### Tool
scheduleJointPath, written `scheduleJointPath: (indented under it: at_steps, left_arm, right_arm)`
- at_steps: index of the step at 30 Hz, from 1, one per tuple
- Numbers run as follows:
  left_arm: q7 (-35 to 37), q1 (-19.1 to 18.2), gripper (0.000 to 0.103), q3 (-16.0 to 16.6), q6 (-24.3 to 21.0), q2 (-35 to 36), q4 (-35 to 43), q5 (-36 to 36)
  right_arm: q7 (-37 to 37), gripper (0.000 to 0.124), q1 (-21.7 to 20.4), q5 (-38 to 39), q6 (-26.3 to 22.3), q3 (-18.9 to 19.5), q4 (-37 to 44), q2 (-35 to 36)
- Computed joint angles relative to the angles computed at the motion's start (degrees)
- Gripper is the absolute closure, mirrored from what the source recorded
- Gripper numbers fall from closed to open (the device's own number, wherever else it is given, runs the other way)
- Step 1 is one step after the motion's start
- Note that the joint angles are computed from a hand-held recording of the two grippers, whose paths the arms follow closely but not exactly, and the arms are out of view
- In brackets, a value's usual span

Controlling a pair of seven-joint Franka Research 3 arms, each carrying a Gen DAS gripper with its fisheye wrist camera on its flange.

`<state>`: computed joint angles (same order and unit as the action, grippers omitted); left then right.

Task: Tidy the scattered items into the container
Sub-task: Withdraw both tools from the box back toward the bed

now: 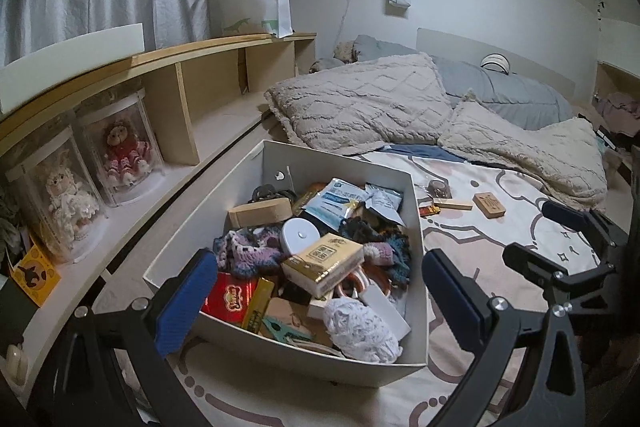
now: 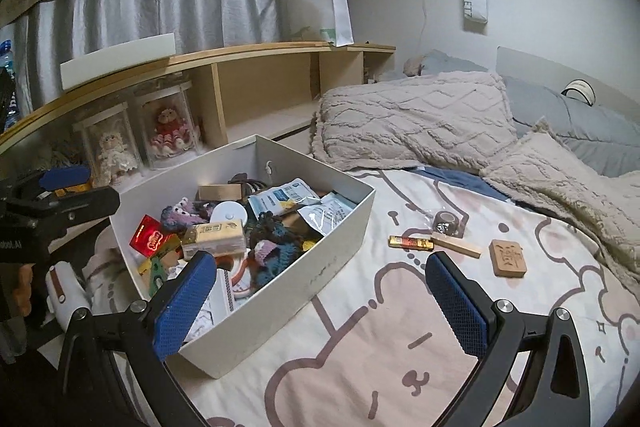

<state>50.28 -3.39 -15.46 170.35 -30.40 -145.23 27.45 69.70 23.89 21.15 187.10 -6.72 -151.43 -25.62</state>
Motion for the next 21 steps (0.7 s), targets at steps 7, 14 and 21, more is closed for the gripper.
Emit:
scheduleJointPath:
  at_steps: [7, 14, 21]
  left_arm:
    - [-1.7, -0.3, 0.0, -1.4, 0.6, 0.5, -0.3, 0.1]
    - [-4.0, 0.3, 0.0, -3.7, 1.4, 2.3, 1.0, 2.2]
    - [-8.2, 1.5, 0.0, -6.7, 1.5, 4.6, 2.5, 4.7]
  right_arm:
    - [-1.2, 0.021, 2.6, 0.0, 0.1, -3.5, -0.9, -1.3]
    - [-2.3, 0.021, 2.4, 0.3, 0.1, -4.8, -1.8, -2.0]
    - [-2.7, 0.021, -1.8, 0.4, -0.9, -4.1, -2.4, -2.2]
